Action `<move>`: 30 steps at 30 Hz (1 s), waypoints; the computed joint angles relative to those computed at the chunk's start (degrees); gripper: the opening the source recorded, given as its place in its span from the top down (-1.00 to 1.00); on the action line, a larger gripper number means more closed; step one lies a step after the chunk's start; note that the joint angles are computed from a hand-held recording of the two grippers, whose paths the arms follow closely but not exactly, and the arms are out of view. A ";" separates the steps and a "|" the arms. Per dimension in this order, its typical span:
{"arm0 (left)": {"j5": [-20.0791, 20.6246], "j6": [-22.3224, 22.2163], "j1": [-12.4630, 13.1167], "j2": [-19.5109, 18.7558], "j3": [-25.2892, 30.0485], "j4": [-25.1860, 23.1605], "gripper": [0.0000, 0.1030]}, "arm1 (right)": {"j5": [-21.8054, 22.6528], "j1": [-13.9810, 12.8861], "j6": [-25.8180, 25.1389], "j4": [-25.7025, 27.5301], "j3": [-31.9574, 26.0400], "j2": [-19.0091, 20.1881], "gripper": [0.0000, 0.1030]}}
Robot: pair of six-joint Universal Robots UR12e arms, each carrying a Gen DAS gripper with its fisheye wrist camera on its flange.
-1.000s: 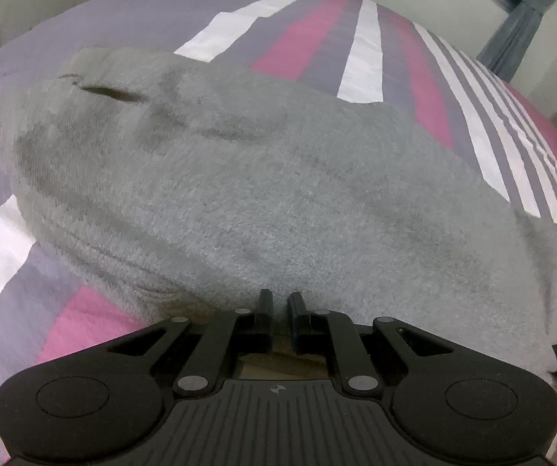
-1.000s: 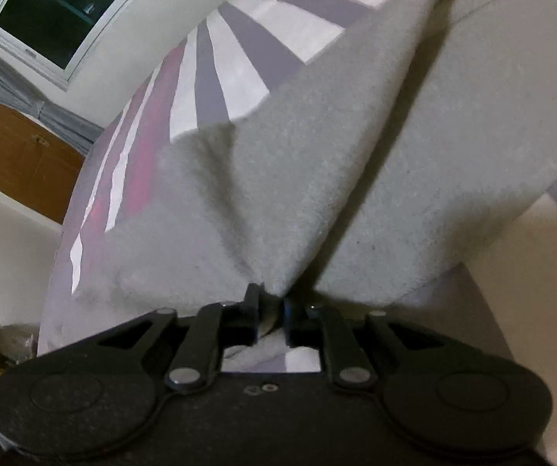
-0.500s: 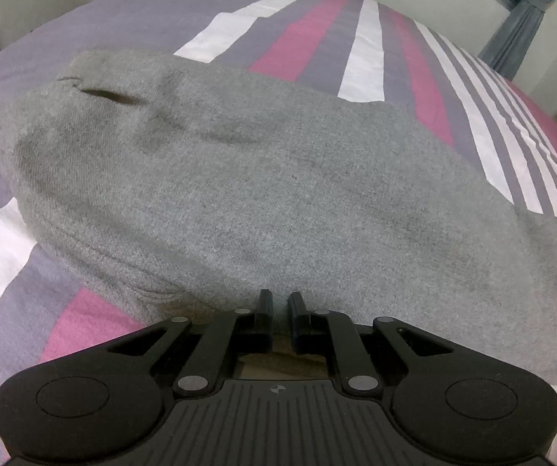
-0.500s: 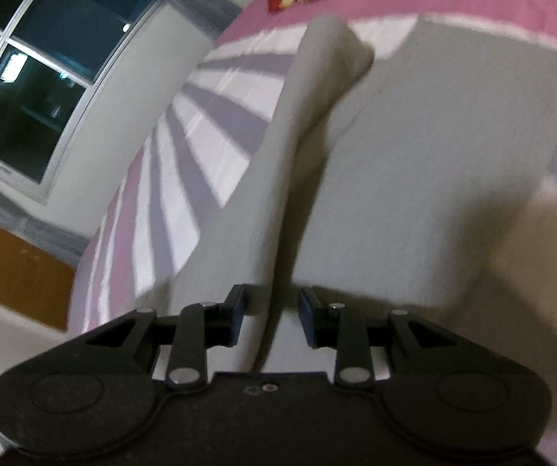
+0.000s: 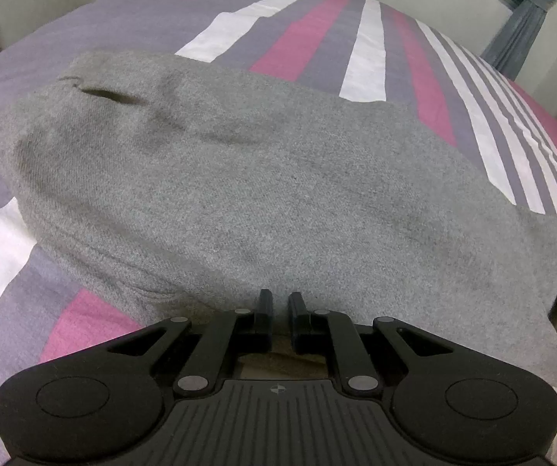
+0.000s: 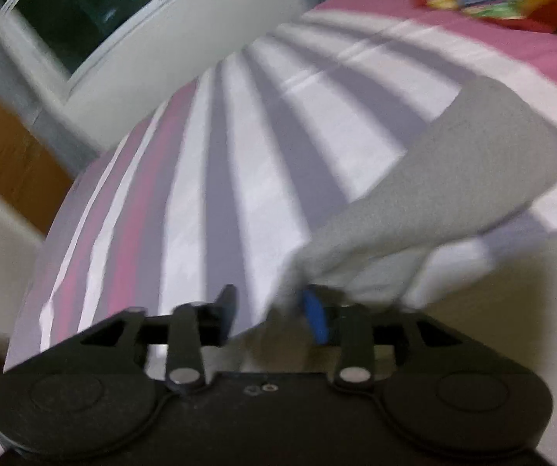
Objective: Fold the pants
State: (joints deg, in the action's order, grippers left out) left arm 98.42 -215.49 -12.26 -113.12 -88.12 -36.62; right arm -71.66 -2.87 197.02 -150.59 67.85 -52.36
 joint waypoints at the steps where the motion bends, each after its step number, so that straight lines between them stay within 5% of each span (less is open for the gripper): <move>1: -0.12 -0.09 0.04 0.01 0.00 0.00 0.79 | 0.80 0.28 -1.61 -0.09 0.50 -0.37 -0.04; 8: -0.94 -0.24 0.35 0.20 -0.58 0.90 0.79 | 5.51 -2.33 5.83 -4.03 5.48 -3.33 0.06; 14: -1.32 -0.59 0.46 0.34 -0.91 1.38 0.79 | 7.47 -3.89 10.61 -5.46 8.21 -4.45 0.37; 19: -1.50 -0.67 0.51 0.40 -0.98 1.48 0.79 | 7.30 -3.34 8.94 -3.13 5.97 -3.26 0.46; 22: -1.48 -0.72 0.51 0.39 -0.95 1.44 0.79 | 4.48 -2.54 8.53 -1.78 3.78 -2.07 0.90; 25: -1.69 -0.69 0.58 0.44 -1.03 1.49 0.79 | 1.85 -2.45 9.42 -3.37 4.66 -2.82 0.92; 30: -1.81 -0.46 0.63 0.49 -1.23 1.91 0.79 | -6.19 -2.44 2.07 -13.09 14.09 -9.70 0.92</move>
